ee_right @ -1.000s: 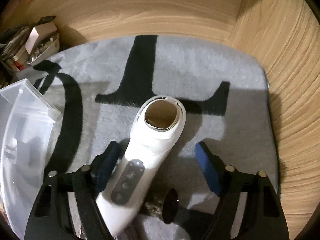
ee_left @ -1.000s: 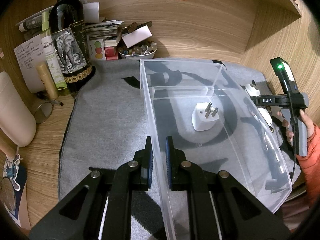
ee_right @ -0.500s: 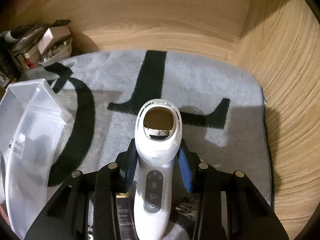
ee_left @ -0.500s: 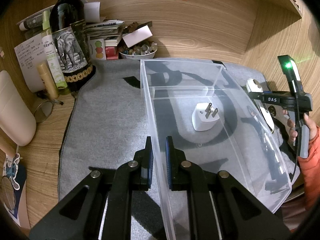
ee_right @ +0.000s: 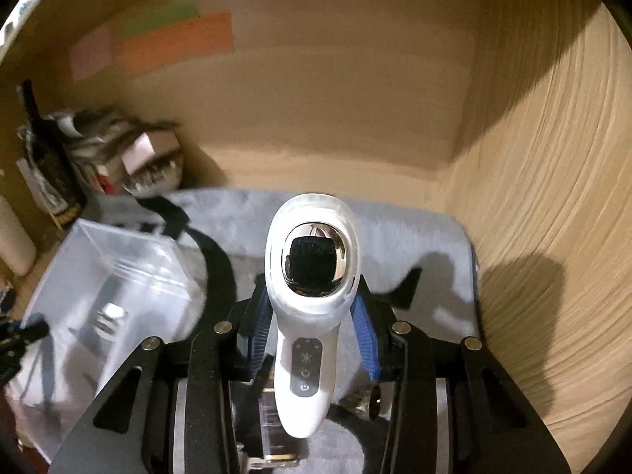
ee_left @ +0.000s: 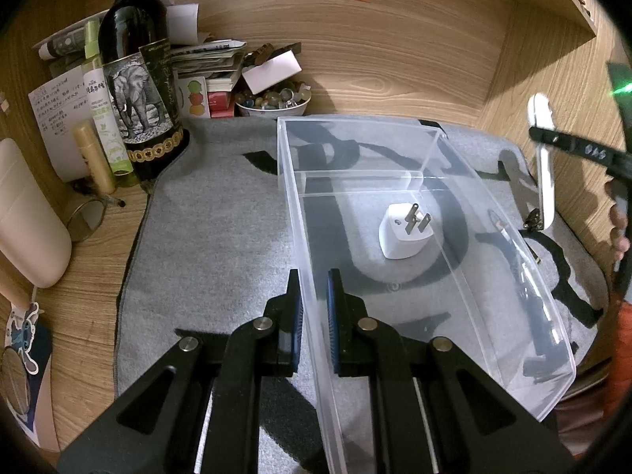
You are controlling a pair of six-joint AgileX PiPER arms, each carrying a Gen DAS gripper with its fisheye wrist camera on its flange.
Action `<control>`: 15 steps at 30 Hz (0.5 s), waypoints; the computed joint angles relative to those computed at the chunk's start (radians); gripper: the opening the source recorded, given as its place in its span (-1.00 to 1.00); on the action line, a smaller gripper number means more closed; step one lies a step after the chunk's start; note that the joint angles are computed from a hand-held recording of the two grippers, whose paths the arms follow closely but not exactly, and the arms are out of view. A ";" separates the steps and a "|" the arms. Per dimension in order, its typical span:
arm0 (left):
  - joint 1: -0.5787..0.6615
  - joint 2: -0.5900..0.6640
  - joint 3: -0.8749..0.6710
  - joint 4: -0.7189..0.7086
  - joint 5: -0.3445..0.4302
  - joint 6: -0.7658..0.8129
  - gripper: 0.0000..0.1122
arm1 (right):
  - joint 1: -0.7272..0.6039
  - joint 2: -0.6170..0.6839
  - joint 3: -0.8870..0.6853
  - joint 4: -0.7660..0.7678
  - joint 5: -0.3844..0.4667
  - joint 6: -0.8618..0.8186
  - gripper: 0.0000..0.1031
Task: Organize rigid objects
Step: 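Carry the white massager into the box with the right gripper and release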
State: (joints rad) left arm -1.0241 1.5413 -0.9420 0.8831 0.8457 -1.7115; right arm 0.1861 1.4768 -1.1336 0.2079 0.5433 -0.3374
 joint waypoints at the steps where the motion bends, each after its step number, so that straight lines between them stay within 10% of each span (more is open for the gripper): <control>1: -0.001 0.001 -0.002 0.000 0.002 0.001 -0.81 | 0.004 -0.011 -0.001 0.007 -0.001 -0.008 -0.32; 15: -0.001 0.012 -0.016 0.001 0.007 0.006 -0.81 | 0.209 -0.124 -0.042 0.037 0.015 -0.035 -0.32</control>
